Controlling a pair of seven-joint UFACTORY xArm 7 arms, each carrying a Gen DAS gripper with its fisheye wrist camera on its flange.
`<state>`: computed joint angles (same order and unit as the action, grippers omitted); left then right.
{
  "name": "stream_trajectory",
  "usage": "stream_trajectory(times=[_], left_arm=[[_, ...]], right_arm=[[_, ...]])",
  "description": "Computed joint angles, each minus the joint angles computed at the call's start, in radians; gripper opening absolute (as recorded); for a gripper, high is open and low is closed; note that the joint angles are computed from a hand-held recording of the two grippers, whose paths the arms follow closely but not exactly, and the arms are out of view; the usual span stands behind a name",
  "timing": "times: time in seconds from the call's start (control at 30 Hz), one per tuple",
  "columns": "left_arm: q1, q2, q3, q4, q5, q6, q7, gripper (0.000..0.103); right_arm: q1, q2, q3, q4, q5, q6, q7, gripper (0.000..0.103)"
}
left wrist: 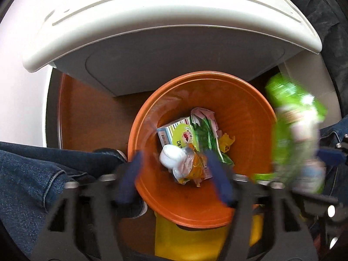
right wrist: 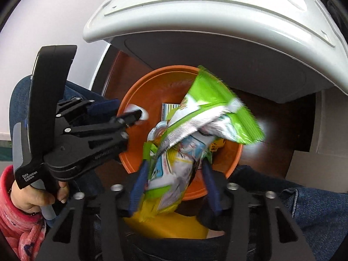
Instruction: Collect trash
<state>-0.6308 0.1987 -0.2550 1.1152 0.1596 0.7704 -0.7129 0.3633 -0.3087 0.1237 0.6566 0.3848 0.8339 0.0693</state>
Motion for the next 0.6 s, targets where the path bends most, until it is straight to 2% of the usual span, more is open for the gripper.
stream_trajectory(times=[0.03,0.17,0.43,0.6], left_arm=[[-0.002,0.002,0.001,0.004,0.007,0.005,-0.005,0.072],[-0.007,0.015,0.004,0.021,0.015,0.039,-0.018,0.078],[-0.006,0.013,0.003,0.025,0.007,0.049,-0.029,0.078],[0.008,-0.009,0.008,0.016,-0.011,0.021,-0.036,0.078]], right_arm=[[-0.003,-0.002,0.0,-0.002,-0.003,0.0,0.008,0.071],[-0.012,-0.016,-0.005,-0.013,-0.002,-0.009,0.032,0.072],[-0.019,-0.069,-0.022,-0.041,0.008,-0.033,0.047,0.074],[-0.032,-0.12,-0.024,-0.051,-0.016,-0.069,0.063,0.076]])
